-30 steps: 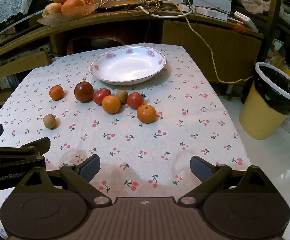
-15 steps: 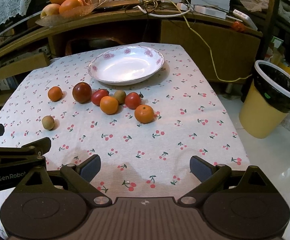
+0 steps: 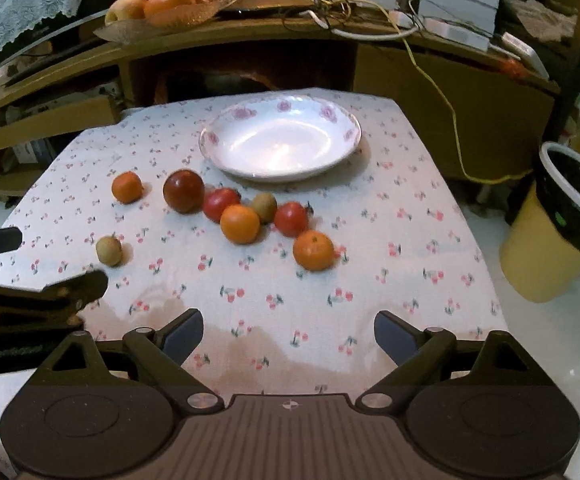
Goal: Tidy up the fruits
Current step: 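Move left tool toward the kiwi while right tool moves toward a tangerine, then close left tool on the kiwi while right tool closes on the tangerine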
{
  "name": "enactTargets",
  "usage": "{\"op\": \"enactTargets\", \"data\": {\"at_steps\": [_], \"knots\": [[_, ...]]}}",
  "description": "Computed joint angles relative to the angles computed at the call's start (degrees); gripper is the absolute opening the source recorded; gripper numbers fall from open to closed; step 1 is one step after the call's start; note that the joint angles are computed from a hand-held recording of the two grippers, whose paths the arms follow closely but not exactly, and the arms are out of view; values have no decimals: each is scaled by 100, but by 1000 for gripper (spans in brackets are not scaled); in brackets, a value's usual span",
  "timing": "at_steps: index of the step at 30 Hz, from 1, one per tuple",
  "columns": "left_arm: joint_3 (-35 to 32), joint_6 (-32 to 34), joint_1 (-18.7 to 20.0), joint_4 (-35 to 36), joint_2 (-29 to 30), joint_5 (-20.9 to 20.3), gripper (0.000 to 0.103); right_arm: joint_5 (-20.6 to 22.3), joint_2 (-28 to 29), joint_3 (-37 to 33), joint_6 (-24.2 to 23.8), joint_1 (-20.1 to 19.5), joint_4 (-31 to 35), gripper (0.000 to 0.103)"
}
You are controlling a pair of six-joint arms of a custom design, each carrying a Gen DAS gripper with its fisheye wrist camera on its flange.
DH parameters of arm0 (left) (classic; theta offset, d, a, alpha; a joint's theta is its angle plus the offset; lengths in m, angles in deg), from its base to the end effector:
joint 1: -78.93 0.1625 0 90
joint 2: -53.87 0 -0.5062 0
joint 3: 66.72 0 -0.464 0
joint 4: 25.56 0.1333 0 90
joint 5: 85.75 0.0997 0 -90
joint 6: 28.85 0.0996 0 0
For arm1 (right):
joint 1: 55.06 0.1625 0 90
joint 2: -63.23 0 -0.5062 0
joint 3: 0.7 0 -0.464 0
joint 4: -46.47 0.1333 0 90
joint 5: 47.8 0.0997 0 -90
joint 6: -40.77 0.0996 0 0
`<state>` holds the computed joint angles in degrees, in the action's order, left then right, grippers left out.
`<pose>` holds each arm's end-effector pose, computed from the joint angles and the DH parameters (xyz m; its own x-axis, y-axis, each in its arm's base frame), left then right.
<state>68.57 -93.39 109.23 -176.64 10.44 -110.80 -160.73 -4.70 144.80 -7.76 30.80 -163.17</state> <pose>-0.2469 -0.4032 -0.0405 -0.5895 -0.1337 -0.7966 0.4874 0.7276 -0.4828 0.0635 -0.4313 0.1772 -0.6360 -0.3383 0.6936 -0.6387 0.7352 -0.2270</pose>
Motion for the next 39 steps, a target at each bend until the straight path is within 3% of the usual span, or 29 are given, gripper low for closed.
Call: {"op": "enactTargets", "data": {"at_steps": [4, 9, 14, 17, 24, 29, 34, 39], "knots": [[-28, 536, 203, -471, 44, 13, 99, 7, 22, -204, -18, 64, 271, 91], [-119, 1257, 357, -1303, 224, -91, 90, -50, 123, -436, -210, 113, 567, 88], [-153, 1601, 485, -1561, 313, -133, 65, 113, -35, -574, -206, -19, 1061, 87], [-125, 1456, 592, -1439, 273, -204, 55, 221, -109, -635, -126, -123, 1339, 86], [-172, 1941, 712, -1993, 423, -254, 49, 353, -128, -777, 23, -200, 1805, 76], [-193, 2099, 749, -2131, 503, -306, 46, 438, -63, -741, -322, -243, 1468, 75], [-231, 2222, 752, -2175, 549, -280, 44, 365, 11, -865, -206, -326, 1522, 73], [-209, 2403, 759, -2334, 573, -265, 43, 266, 162, -977, -212, -323, 1560, 60]]}}
